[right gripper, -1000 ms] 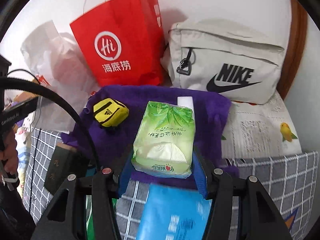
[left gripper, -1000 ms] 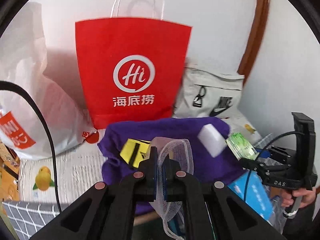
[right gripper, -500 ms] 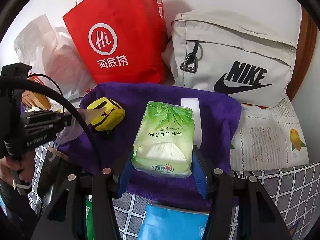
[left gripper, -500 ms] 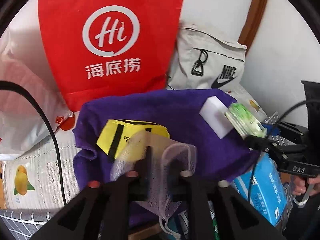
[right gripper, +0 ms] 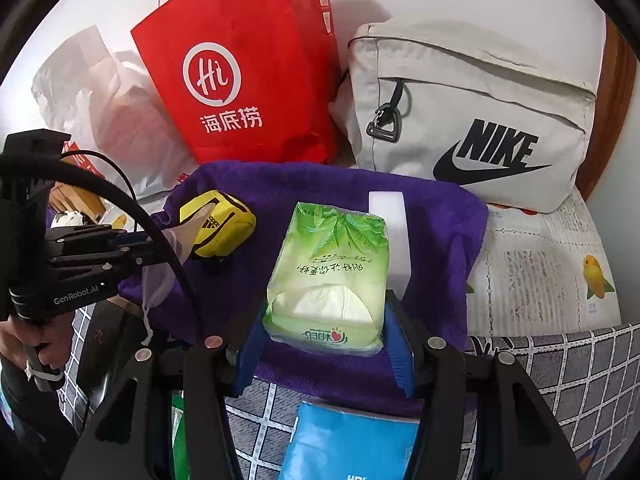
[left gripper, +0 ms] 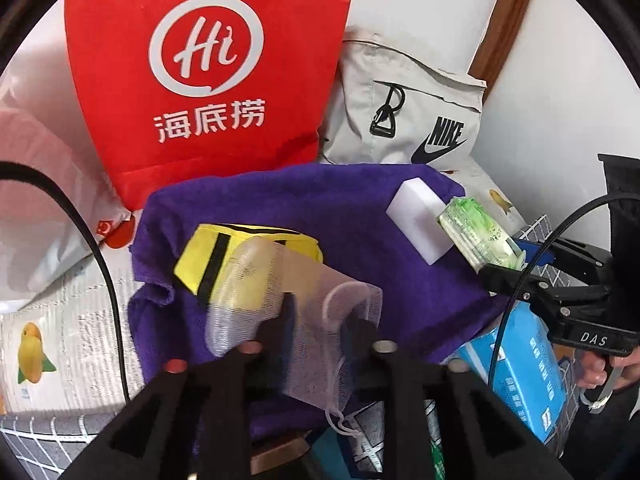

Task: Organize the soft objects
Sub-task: 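Carry the mesh bag and green wipes pack over to the purple towel, then release the mesh bag beside the yellow pouch while the right tool releases the wipes onto the towel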

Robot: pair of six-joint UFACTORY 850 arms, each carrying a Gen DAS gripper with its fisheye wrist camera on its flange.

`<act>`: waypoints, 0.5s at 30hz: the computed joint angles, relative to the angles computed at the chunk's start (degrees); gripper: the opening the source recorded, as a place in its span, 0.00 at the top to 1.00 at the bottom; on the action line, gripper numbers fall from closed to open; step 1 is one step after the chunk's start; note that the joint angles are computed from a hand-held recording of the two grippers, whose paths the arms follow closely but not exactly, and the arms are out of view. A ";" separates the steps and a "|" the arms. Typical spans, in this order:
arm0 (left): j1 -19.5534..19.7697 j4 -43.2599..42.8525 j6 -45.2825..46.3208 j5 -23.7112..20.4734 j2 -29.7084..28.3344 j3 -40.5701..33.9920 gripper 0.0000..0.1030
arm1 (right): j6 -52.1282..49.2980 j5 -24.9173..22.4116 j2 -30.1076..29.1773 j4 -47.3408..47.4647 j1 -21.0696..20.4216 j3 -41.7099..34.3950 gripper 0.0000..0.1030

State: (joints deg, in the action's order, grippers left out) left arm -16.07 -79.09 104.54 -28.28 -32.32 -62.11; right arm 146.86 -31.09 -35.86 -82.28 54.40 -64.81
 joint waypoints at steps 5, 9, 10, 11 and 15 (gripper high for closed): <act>-1.40 -2.22 -0.72 2.90 -0.70 -0.85 0.43 | 0.87 -0.32 0.22 -0.39 0.16 0.25 0.47; -2.16 1.04 -6.97 4.21 -1.70 -2.65 0.42 | 1.35 -0.49 0.52 -0.64 0.39 0.60 0.47; -2.11 1.47 -7.54 3.96 -1.67 -2.67 0.41 | 1.30 -0.45 0.60 -0.66 0.45 0.69 0.47; -2.00 1.30 -7.57 3.67 -1.42 -2.45 0.40 | 1.03 -0.48 0.67 -0.42 0.54 0.79 0.47; -1.00 0.85 -5.77 2.05 -0.53 -1.08 0.34 | 0.82 -0.65 0.97 -0.11 0.87 1.32 0.47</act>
